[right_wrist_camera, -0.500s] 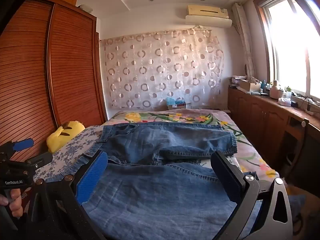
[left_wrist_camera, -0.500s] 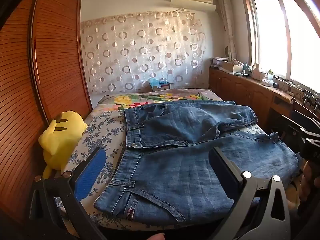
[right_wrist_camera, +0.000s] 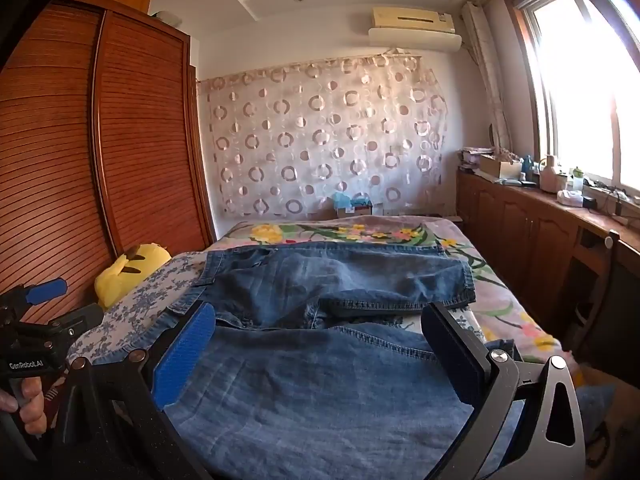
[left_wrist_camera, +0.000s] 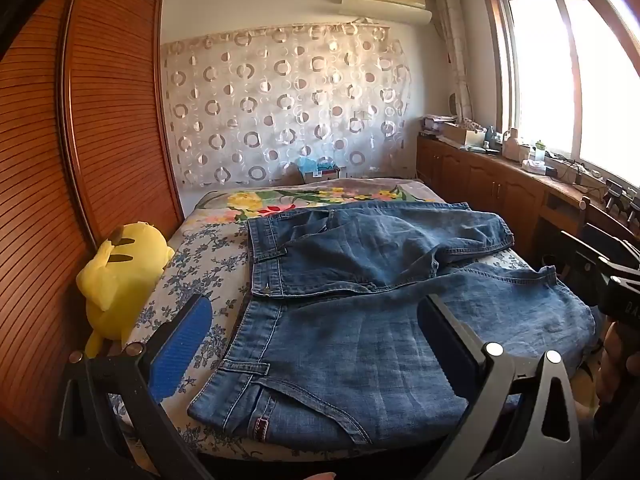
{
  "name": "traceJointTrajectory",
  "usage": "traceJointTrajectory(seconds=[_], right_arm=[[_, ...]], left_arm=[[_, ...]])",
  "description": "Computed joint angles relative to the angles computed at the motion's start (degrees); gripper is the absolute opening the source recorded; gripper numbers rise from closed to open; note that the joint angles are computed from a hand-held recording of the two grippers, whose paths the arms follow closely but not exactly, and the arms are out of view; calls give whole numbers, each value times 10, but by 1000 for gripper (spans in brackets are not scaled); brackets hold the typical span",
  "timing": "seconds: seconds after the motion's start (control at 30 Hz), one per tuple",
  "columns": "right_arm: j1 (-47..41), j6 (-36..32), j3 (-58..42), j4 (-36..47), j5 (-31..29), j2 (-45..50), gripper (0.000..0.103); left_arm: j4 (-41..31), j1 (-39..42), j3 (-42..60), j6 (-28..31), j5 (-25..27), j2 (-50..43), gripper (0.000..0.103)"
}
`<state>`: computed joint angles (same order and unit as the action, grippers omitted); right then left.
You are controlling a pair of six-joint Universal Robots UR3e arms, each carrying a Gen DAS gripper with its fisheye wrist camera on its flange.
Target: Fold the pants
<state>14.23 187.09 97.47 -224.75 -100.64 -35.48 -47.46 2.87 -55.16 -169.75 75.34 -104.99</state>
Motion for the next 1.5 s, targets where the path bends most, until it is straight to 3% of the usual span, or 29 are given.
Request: traceJointTrajectory(seconds=[1.5], right_arm=[[3, -3, -6, 4, -3, 2, 103]], left_arm=[[-10, 6, 16, -2, -5, 8, 103]])
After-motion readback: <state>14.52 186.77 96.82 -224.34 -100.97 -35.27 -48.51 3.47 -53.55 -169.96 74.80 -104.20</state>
